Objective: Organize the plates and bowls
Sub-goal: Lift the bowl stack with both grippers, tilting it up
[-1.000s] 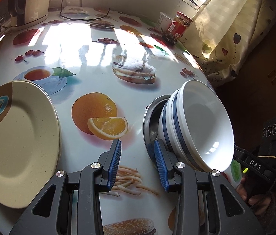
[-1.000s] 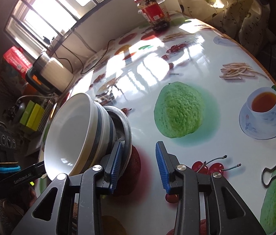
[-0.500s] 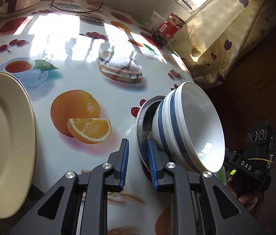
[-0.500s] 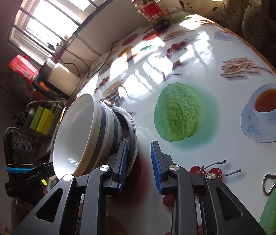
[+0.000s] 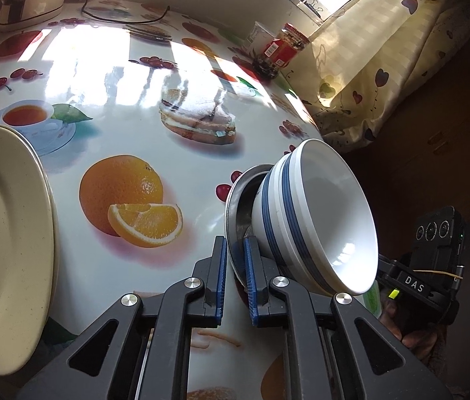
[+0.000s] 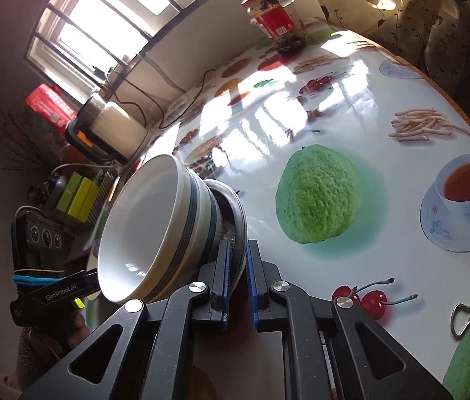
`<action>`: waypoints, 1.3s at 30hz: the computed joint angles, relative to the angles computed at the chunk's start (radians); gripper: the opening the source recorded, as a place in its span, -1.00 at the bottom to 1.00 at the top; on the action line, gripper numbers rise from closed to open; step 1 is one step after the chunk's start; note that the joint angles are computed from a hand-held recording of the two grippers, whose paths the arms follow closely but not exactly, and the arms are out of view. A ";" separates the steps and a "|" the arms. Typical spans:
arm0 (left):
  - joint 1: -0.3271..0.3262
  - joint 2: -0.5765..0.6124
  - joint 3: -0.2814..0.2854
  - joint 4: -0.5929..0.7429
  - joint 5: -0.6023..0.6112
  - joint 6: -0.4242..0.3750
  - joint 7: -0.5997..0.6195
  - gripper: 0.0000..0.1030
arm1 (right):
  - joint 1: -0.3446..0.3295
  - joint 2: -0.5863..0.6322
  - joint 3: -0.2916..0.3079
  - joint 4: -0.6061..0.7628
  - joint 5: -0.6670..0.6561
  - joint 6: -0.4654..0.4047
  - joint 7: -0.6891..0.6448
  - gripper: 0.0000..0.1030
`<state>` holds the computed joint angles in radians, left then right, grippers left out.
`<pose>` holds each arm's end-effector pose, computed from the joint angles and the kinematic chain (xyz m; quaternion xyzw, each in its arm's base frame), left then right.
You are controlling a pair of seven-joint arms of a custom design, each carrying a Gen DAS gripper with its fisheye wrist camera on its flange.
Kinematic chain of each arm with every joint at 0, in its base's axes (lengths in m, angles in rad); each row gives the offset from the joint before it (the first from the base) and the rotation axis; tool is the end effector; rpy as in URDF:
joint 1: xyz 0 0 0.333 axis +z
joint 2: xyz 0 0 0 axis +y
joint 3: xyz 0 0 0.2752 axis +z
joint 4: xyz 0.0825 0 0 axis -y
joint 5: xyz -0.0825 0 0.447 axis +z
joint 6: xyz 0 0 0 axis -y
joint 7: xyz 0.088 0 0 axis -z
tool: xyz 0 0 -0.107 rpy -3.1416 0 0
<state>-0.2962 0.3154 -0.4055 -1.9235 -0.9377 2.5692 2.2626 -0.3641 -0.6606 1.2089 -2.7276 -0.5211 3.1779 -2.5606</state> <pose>0.5330 -0.4237 0.2942 0.4218 -0.8204 0.3526 0.1573 0.3370 0.3417 0.2757 -0.4086 0.8048 -0.1187 0.4139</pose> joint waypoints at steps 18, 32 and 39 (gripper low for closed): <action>-0.017 -0.007 0.002 -0.008 0.050 0.038 -0.006 -0.78 | 0.018 0.037 -0.033 0.021 -0.066 -0.053 0.000 -0.79; -0.008 0.001 -0.002 -0.002 0.035 0.036 0.003 -0.77 | 0.059 0.094 -0.091 0.051 -0.165 -0.164 0.065 -0.66; -0.011 0.004 -0.003 0.003 0.044 0.047 0.001 -0.77 | -0.132 -0.041 0.070 0.019 -0.160 0.119 0.174 -0.65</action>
